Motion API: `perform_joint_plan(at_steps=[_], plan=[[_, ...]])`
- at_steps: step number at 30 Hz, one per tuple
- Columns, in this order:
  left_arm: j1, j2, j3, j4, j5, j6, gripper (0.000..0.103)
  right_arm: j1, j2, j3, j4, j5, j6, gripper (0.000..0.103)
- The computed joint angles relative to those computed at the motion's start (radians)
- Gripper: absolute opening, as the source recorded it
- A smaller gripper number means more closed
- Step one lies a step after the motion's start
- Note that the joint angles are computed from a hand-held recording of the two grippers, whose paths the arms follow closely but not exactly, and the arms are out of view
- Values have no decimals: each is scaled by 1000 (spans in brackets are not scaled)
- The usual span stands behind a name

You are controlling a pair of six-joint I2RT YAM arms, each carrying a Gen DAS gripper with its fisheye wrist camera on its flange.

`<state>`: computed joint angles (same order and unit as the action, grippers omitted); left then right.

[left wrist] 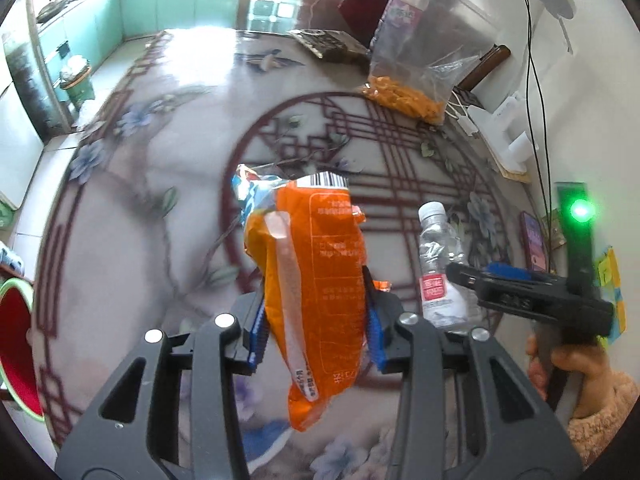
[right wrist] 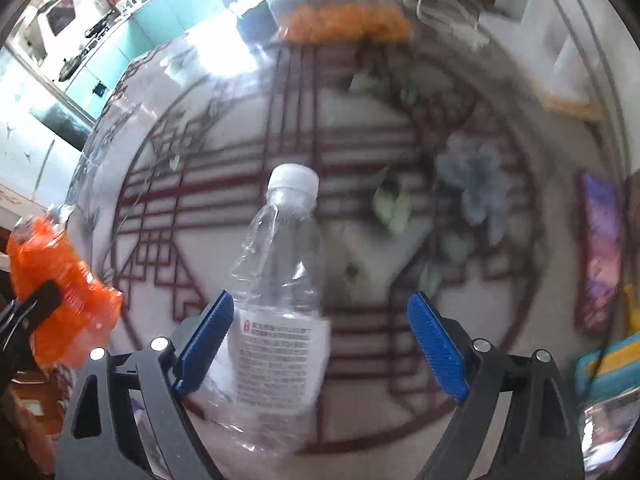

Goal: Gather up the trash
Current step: 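Lift the orange bag and water bottle and carry both over the bucket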

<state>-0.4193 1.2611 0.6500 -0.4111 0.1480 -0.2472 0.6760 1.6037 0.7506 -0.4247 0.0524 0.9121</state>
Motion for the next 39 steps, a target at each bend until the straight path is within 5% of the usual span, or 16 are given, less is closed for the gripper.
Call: perform_joint_plan(at_steps=[2,4,7,15,23,31,39], plan=[[22,-63,-27,-25,-1,13,38,23,60,12,25,-21,19,83],[51,-129,-48,-58,0,32,38,60,97,36,10,0,46,60],[109,-220,-68,-112,13,63,39,104,93,61,-16,14,82,50],[325,-354,-111,-229,100,204,39,306,38,236,-217,215,197,50],[658,-354,-108,-327,263,474,39,451,161,559,-411,369,230,50],[1010,-193,-27,-407,400,825,39,526,373,883,-535,417,249,51],[1262,26,102,-460,439,1088,39,581,639,1300,-693,424,271,51]])
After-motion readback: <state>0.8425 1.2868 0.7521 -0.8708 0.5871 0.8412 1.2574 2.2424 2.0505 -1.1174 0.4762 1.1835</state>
